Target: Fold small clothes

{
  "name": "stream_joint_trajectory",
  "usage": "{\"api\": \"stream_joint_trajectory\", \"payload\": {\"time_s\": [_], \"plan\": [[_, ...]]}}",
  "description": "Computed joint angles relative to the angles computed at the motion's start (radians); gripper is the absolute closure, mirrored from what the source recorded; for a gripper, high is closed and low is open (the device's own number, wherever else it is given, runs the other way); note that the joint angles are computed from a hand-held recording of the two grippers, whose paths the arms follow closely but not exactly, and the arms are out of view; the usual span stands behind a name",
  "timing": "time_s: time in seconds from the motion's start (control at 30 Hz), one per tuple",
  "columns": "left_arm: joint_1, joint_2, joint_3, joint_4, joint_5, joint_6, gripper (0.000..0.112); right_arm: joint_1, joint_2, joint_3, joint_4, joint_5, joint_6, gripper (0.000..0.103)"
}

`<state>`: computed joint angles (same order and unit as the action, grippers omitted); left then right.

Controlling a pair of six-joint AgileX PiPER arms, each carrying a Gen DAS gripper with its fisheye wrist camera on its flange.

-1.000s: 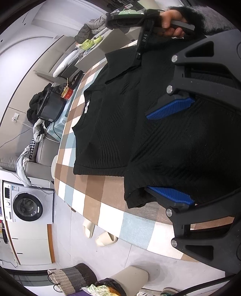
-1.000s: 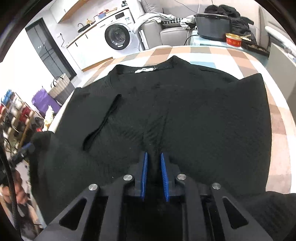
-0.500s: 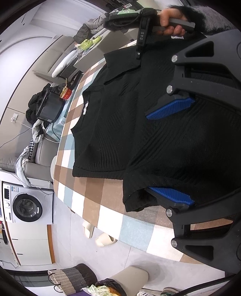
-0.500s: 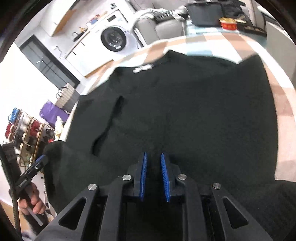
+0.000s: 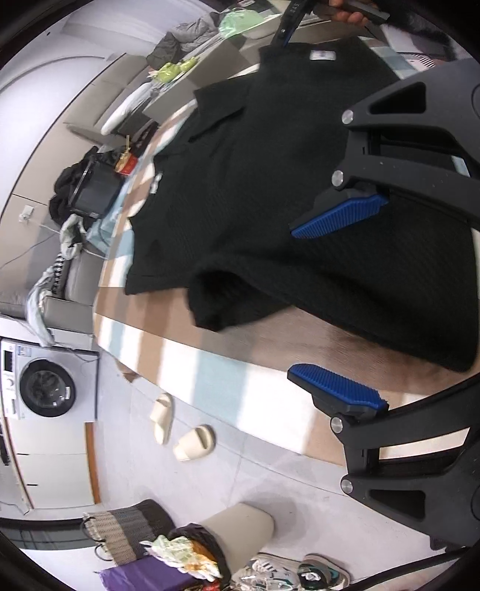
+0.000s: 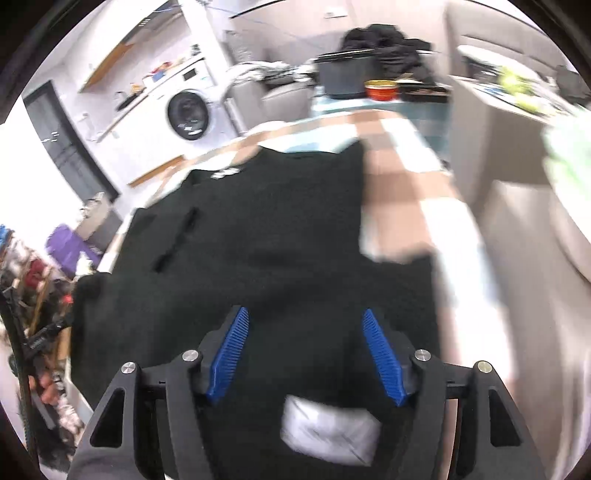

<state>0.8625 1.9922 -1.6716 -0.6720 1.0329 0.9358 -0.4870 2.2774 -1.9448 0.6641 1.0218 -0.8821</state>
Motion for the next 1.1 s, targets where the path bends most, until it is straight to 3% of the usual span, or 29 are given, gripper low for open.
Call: {"api": "stream_joint_trajectory", "payload": {"time_s": [0.3, 0.47, 0.63, 0.9, 0.93, 1.0, 1.1], "plan": [[0.004, -0.008, 0.079, 0.05, -0.005, 0.06, 0.045, -0.139, -0.067, 0.167, -0.001, -0.014, -0.091, 0.036], [0.02, -0.008, 0.096, -0.011, 0.046, 0.103, 0.087, -0.16, -0.064, 0.177, -0.009, -0.017, -0.097, 0.036], [0.043, -0.031, 0.121, -0.081, 0.057, 0.145, 0.101, -0.171, -0.03, 0.139, -0.025, -0.006, -0.088, 0.035], [0.062, -0.038, 0.12, -0.115, 0.077, 0.15, 0.105, -0.142, 0.035, 0.053, -0.049, -0.015, -0.065, 0.035], [0.062, -0.04, 0.125, -0.117, 0.075, 0.152, 0.105, -0.142, 0.03, 0.065, -0.041, -0.018, -0.092, 0.04], [0.057, -0.037, 0.124, -0.117, 0.074, 0.15, 0.106, -0.134, 0.014, 0.1, -0.038, -0.033, -0.149, 0.083], [0.056, -0.039, 0.123, -0.131, 0.075, 0.158, 0.109, -0.141, 0.008, 0.104, -0.016, -0.004, -0.176, 0.096]]}}
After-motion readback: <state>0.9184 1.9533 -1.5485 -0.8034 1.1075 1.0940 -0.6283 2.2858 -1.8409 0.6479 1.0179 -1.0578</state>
